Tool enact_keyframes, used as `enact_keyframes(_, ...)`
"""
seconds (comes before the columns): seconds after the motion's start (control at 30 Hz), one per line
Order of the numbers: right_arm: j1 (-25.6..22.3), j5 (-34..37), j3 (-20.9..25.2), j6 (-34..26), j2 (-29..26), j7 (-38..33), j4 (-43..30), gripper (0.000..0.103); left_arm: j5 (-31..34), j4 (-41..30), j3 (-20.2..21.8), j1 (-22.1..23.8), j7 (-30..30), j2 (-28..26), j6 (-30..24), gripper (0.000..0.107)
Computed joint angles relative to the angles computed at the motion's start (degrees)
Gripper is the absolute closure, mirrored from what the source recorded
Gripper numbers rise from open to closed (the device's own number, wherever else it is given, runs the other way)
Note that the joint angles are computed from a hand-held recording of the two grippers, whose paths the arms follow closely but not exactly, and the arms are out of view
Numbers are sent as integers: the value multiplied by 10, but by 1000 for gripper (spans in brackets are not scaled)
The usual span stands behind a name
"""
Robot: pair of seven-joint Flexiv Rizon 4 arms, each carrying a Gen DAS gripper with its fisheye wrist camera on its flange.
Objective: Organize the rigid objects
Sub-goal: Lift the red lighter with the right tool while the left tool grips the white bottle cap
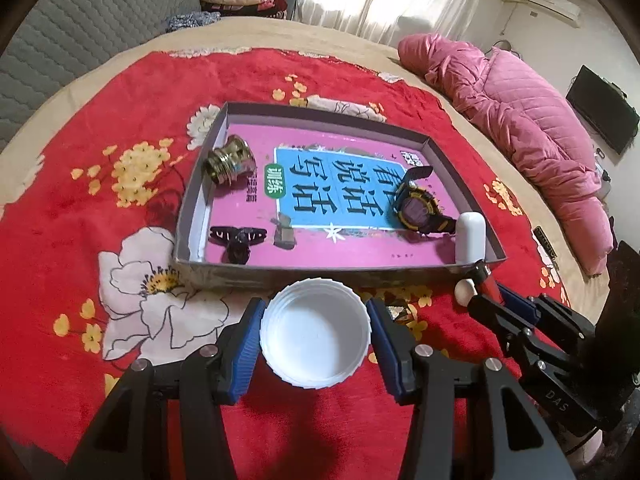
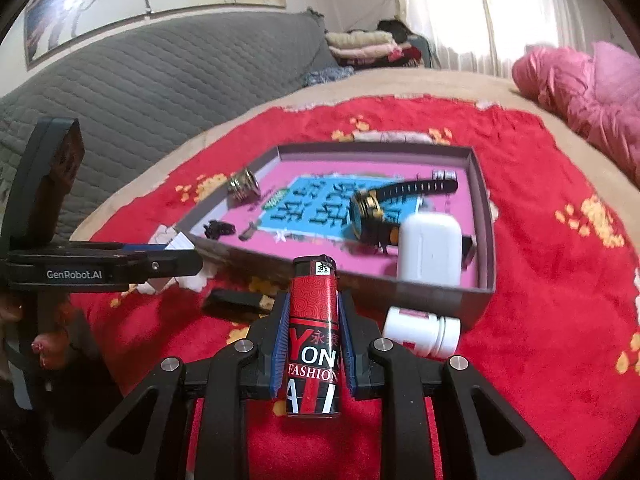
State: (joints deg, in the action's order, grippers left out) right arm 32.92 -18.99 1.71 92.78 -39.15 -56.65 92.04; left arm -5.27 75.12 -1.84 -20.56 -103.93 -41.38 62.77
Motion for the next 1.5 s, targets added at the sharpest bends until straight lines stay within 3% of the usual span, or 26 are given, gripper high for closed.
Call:
enact_keyframes(0.33, 15, 5, -21, 24, 2, 3, 1, 80, 25, -11, 17, -12, -13, 4, -8, 55)
enact_keyframes(0.63, 62, -1, -85, 35, 3, 6, 2, 80, 43, -28, 23, -16, -20, -3, -13, 55)
enact_keyframes(0.9, 66, 0, -95, 29, -13, 15, -32, 80, 47, -46, 25, -16, -21, -14, -16, 55)
enact_keyframes(1.1, 84, 19, -137, 37, -32, 53, -66, 80, 50, -61, 29, -16, -28, -22, -22, 55)
enact_keyframes(1.3, 63, 25, -124, 17, -66, 83, -123, 80, 58, -87, 38, -20, -40, -34, -39, 55)
enact_keyframes(1.5, 51, 4, -109, 15, -79, 78, -136, 80, 76, -125, 49, -24, -49, -50, -61, 55)
